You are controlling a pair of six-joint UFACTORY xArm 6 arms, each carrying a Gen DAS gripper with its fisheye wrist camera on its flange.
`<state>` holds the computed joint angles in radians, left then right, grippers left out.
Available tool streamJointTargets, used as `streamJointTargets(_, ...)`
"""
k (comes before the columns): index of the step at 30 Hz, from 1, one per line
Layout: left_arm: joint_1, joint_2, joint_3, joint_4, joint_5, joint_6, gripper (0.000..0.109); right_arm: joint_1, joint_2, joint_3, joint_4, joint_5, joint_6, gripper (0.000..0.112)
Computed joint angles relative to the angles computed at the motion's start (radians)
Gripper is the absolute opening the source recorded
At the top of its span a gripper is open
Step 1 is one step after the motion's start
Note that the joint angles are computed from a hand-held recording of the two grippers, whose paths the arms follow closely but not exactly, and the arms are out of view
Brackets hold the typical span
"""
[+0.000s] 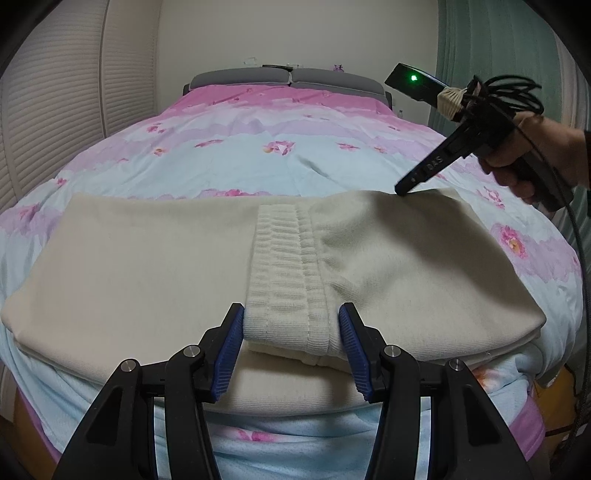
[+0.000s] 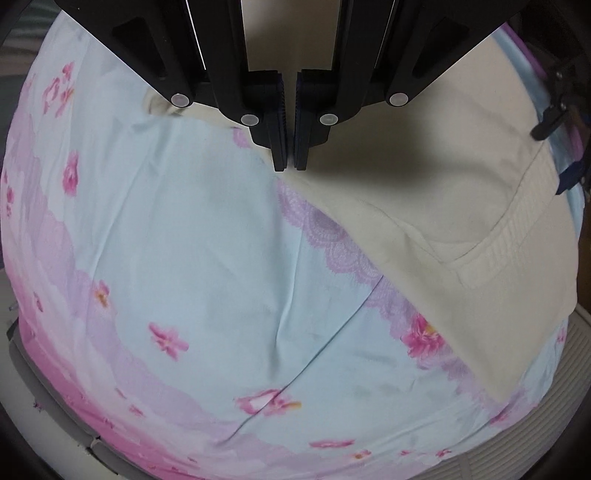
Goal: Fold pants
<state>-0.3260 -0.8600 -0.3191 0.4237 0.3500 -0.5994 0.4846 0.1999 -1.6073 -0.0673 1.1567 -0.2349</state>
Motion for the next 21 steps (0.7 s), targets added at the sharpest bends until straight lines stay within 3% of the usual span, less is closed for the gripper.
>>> streamJointTargets(4, 0.011, -0.039, 0.002, -0.008, 0.016, 0.009, 0.051, 0.011, -0.055, 0.074, -0.045, -0.151, 0.064, 0.005)
streamJointTargets(7, 0.041, -0.09, 0.002, -0.037, 0.032, 0.053, 0.051, 0.024, -0.092, 0.085, 0.044, -0.218, 0.087, 0.006)
streamJointTargets(8, 0.061, -0.108, 0.002, -0.053, 0.039, 0.08, 0.051, 0.042, -0.106, 0.089, 0.079, -0.235, 0.083, 0.009)
streamJointTargets(10, 0.117, -0.139, 0.0, -0.09, 0.046, 0.138, 0.054, 0.089, -0.128, 0.102, 0.093, -0.277, 0.105, 0.029)
streamJointTargets(12, 0.205, -0.175, 0.002, -0.152, 0.056, 0.224, 0.058, 0.146, -0.166, 0.146, 0.065, -0.354, 0.166, 0.062)
streamJointTargets(16, 0.43, -0.223, -0.002, -0.37, 0.11, 0.465, 0.064, 0.275, -0.219, 0.226, -0.017, -0.532, 0.359, 0.064)
streamJointTargets(21, 0.779, -0.179, -0.052, -0.74, 0.246, 0.81, 0.066, 0.418, -0.226, 0.321, -0.144, -0.742, 0.675, 0.064)
